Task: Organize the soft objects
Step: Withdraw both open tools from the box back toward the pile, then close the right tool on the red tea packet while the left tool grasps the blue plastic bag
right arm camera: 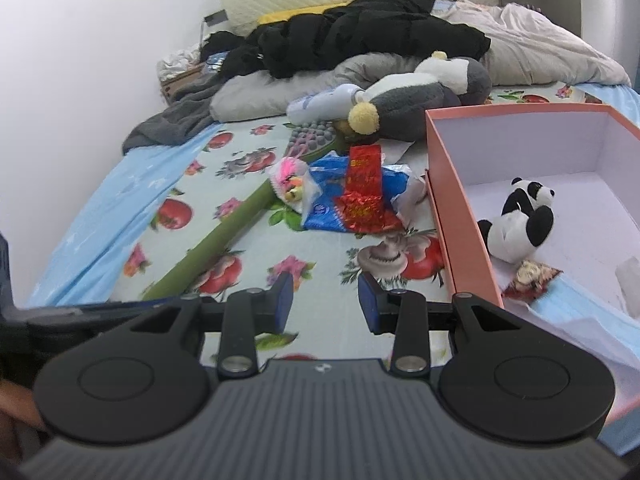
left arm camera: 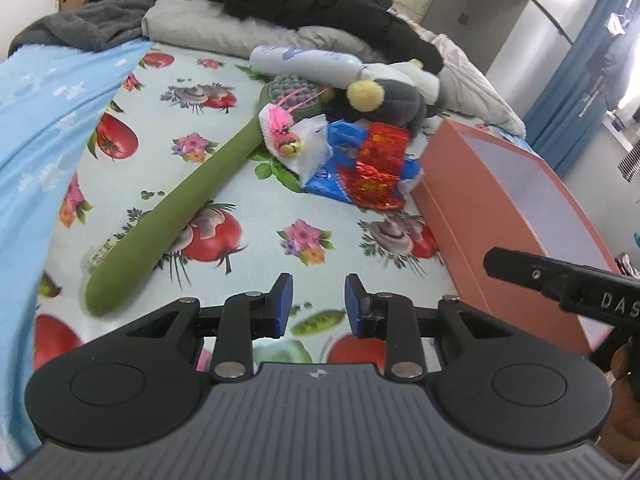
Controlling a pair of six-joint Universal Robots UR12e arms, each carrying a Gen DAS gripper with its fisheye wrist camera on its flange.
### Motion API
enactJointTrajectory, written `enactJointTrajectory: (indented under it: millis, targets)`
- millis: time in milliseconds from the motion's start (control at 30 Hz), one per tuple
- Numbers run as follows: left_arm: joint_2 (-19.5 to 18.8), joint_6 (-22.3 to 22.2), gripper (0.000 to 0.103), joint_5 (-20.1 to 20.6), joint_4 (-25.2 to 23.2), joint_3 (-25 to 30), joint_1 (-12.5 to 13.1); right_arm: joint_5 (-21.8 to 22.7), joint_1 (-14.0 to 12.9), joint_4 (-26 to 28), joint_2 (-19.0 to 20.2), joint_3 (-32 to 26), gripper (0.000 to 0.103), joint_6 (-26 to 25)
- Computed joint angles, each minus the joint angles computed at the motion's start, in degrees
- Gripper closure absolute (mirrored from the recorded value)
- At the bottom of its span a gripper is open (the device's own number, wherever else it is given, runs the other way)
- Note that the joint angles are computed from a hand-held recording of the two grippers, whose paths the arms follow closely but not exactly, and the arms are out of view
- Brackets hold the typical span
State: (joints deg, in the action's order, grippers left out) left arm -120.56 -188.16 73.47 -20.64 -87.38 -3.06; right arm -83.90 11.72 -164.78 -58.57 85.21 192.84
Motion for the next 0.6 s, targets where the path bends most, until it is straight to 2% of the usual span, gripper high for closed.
enactJointTrajectory:
  millis: [267,333,367,400,600]
  targets:
    - [-6.65,-0.74,0.07,-0.61,-2.15,8.03,-0.07,-2.64,0.23,4.27,6.37,-9.03,0.064,2.97]
    - [-8.64,-0.14,0.069,-1.16,-3.53,10.74,-0.04,-4.13,0.48,5.66,8.09,-11.65,0.055,3.11]
    - [-9.6,0.34,0.061,-1.59,-4.32,12.08,0.0,-5.37,0.69,6.54,9.01,-13.07,0.046,3.57]
    - [-10.51,0.63,0.058,-2.1,-4.61,13.19,0.07,-5.87,0.74,6.98,9.68,-14.02,0.041,4.13]
    - [-15.12,2.78,0.056,-2.5,-4.95,19.17,0.0,-7.45,0.97,10.12,13.74,-19.82,0.04,5.32]
